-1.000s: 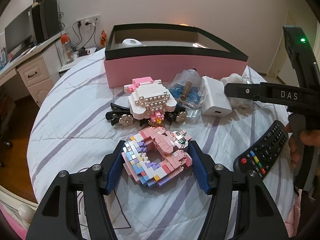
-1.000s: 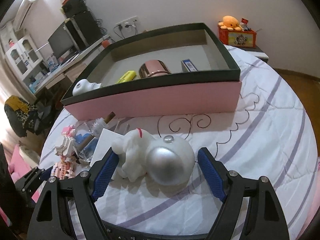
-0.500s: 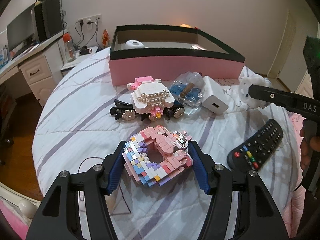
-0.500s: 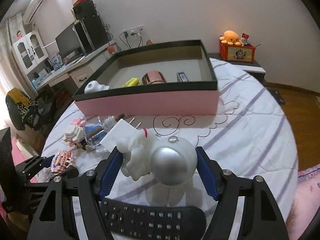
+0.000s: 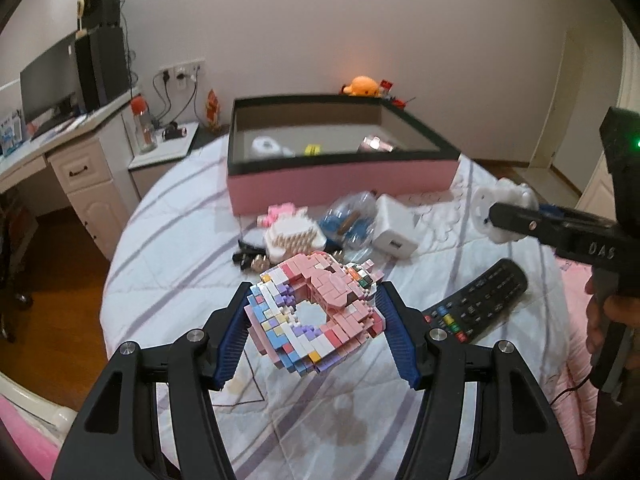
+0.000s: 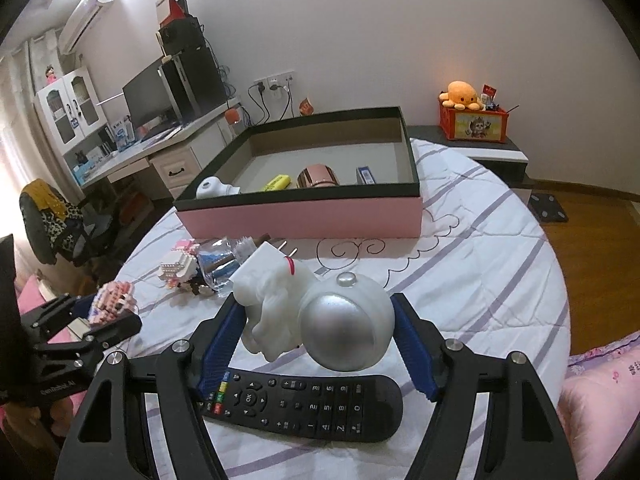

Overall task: Organize rigid objects
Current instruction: 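Carry both held figures into the pink box and open both tools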

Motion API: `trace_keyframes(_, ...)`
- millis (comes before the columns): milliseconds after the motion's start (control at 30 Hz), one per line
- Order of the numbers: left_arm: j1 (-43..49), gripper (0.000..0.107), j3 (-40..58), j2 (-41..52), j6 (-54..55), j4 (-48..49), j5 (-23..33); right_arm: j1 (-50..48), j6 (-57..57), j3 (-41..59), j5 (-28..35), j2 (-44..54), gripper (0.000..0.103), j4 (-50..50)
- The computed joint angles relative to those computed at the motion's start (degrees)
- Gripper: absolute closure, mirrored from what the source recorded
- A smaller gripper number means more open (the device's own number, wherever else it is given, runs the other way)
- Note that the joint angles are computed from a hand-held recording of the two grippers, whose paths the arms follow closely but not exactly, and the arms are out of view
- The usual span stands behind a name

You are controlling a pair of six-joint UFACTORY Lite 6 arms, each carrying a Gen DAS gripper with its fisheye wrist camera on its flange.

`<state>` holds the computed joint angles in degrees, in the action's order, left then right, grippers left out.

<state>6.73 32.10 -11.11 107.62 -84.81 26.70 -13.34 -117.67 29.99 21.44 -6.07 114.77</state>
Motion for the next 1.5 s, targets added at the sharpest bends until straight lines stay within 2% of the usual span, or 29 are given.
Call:
trace_keyframes(267, -3.1, 0.044, 4.21, -3.14, -6.99, 5.3, -0.27, 0.98, 3.2, 0.48, -2.43, -4.64, 0.029, -3.81)
trace_keyframes(500, -5.69, 0.044, 12.23, 0.66, -11.83, 8.81, -1.6, 2.37, 5.46, 4.77, -4.04, -4.73, 0.029, -7.68)
trace_keyframes(800, -10.02, 0.044, 27.94, 14.01, -18.43, 14.13, -3.61, 4.49, 6.46, 16.12, -6.7, 3.78, 0.029, -10.99)
trace_keyframes(933, -10.19, 0.044, 40.43, 24.8, -26.42, 21.15, 0.51, 4.89, 6.39, 22.72, -7.78, 9.48, 0.029, -12.12)
trace_keyframes(967, -10.52, 0.044, 42.56, 26.46, -28.38, 22.98, 0.13, 4.93, 6.68, 24.98, -7.95, 11.58, 0.029, -12.7)
trace_keyframes(1033, -11.51, 0.044, 47.76, 30.51, -31.44, 25.97, -0.64, 4.72, 10.5, 29.09, -8.01, 15.21, 0.029, -17.06)
trace_keyframes(1100, -12.08, 0.044, 54.76, 35.79, -36.49, 30.12, 1.29, 4.61, 14.95, 33.83, -8.22, 19.51, 0.029, -22.0)
trace_keyframes(1200, -13.16, 0.044, 62.66, 41.99, -41.56, 35.52, 2.26, 4.79, 26.2, 41.54, -9.41, 26.73, 0.029, -33.92)
trace_keyframes(1400, -14.16, 0.044, 87.37, 59.71, -57.64, 49.54, 8.79, 4.76, 52.48, 57.14, -8.55, 40.06, 0.029, -60.6)
trace_keyframes(1500, -15.1, 0.044, 101.92, 69.56, -67.5, 57.79, 12.52, 4.8, 61.29, 64.36, -7.75, 45.92, 0.029, -68.2)
